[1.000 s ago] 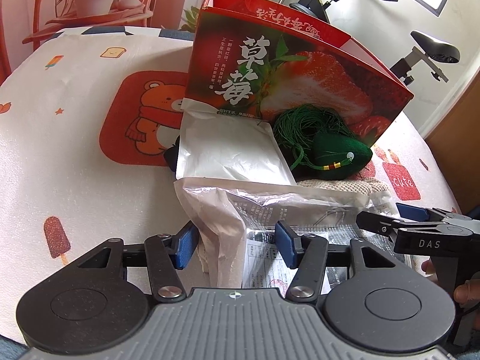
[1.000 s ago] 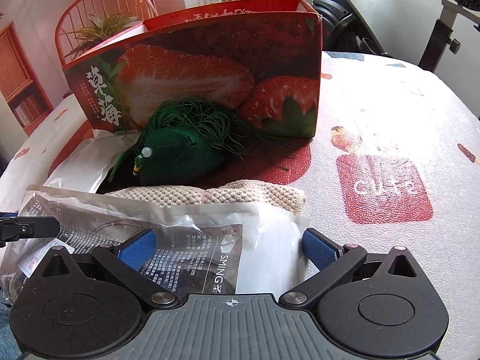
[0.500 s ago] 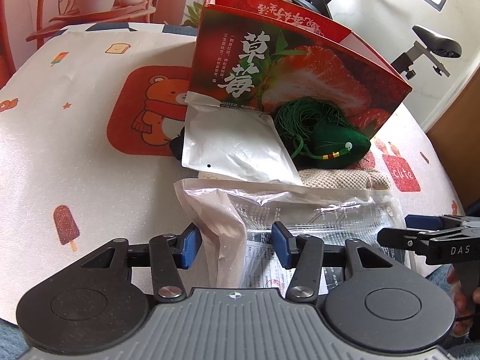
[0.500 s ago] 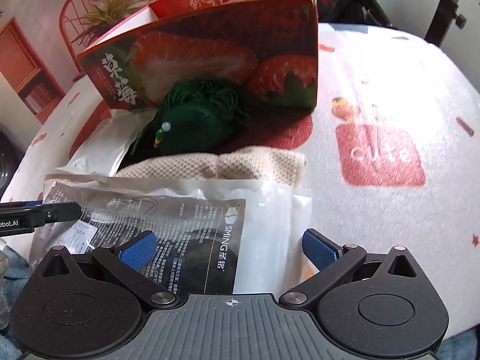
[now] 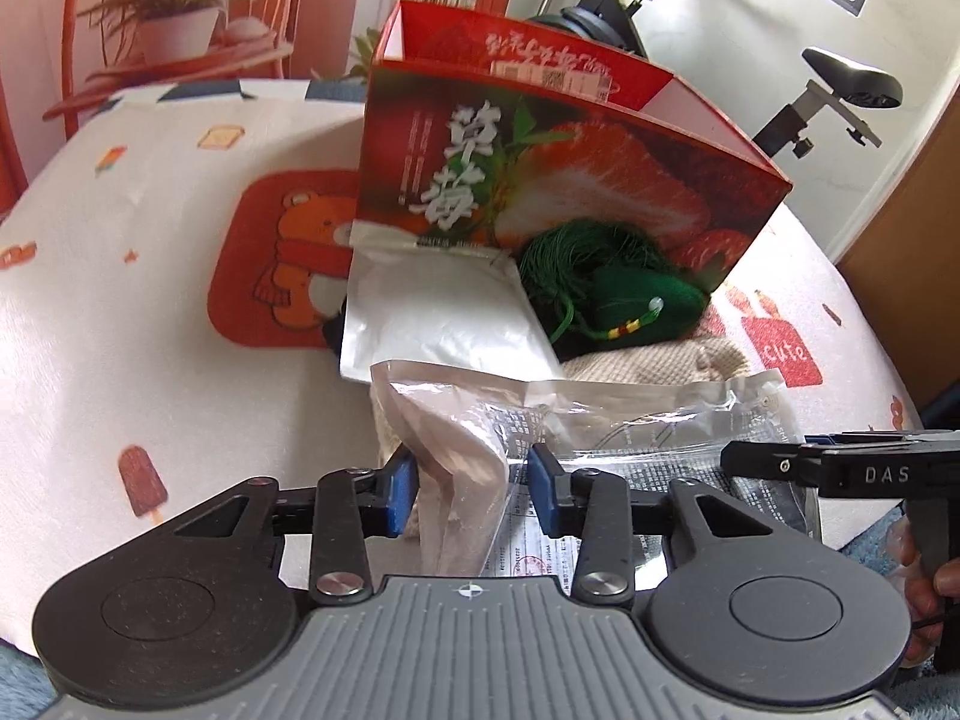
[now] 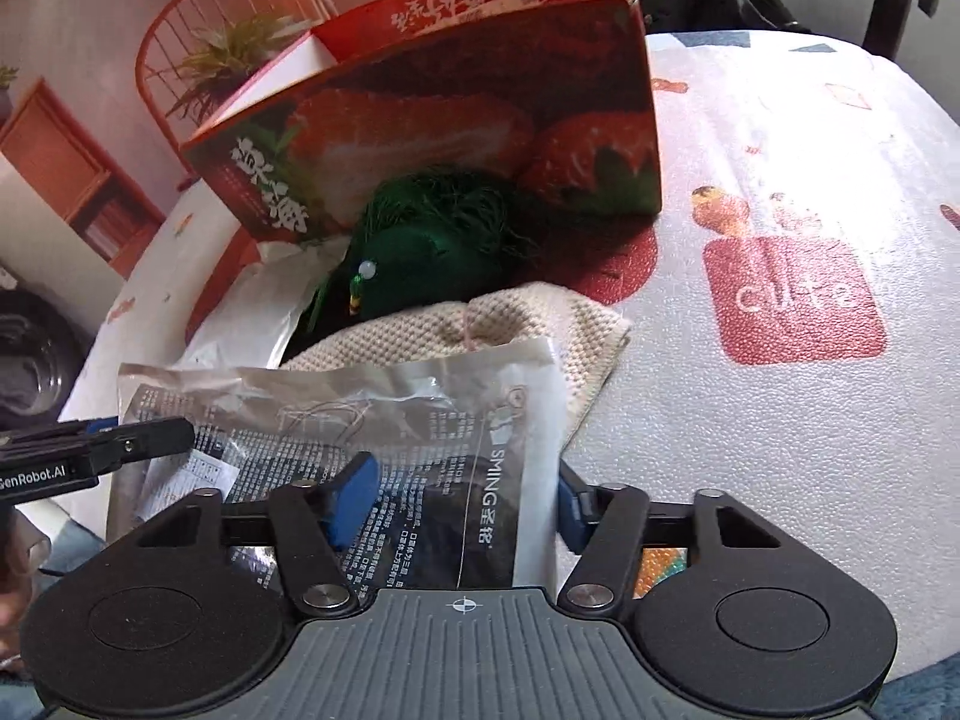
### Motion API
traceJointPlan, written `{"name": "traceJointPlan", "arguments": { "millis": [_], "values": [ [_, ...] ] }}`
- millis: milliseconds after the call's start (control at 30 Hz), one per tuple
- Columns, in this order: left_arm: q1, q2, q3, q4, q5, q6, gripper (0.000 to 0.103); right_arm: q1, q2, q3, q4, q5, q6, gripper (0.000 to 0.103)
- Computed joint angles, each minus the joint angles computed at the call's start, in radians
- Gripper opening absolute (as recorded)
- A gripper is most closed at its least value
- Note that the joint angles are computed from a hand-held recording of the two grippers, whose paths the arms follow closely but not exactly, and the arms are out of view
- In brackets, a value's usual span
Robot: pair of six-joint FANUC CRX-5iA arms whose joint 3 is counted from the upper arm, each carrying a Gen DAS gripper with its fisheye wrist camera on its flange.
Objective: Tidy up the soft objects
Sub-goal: 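Lift the clear bag with both tools and carry it over the box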
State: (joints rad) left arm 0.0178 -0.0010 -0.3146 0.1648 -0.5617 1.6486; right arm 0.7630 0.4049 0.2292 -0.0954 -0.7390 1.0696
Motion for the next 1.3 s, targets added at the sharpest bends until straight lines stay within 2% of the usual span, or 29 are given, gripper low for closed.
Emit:
{"name": "traceJointPlan", "arguments": {
  "millis": [433, 833, 1133, 1300],
  "values": [
    [0.007, -0.042, 0.004, 0.040, 0.058, -0.044, 0.040, -0.003, -0.060, -0.033, 0.071, 0.110, -0.016, 0.047],
    [0.012, -0.022, 0.069, 0.089, 0.082, -0.126, 0.040, -0.024, -0.054, 0.036, 0.103, 0.135, 0.044, 0.046],
    [0.020, 0.011, 0.146, 0.102, 0.090, -0.156, 0.040, -0.058, -0.008, 0.167, 0.055, 0.112, 0.150, 0.045],
    [0.028, 0.040, 0.202, 0.109, 0.077, -0.200, 0.040, -0.085, 0.026, 0.248, -0.009, 0.092, 0.238, 0.040]
  ]
}}
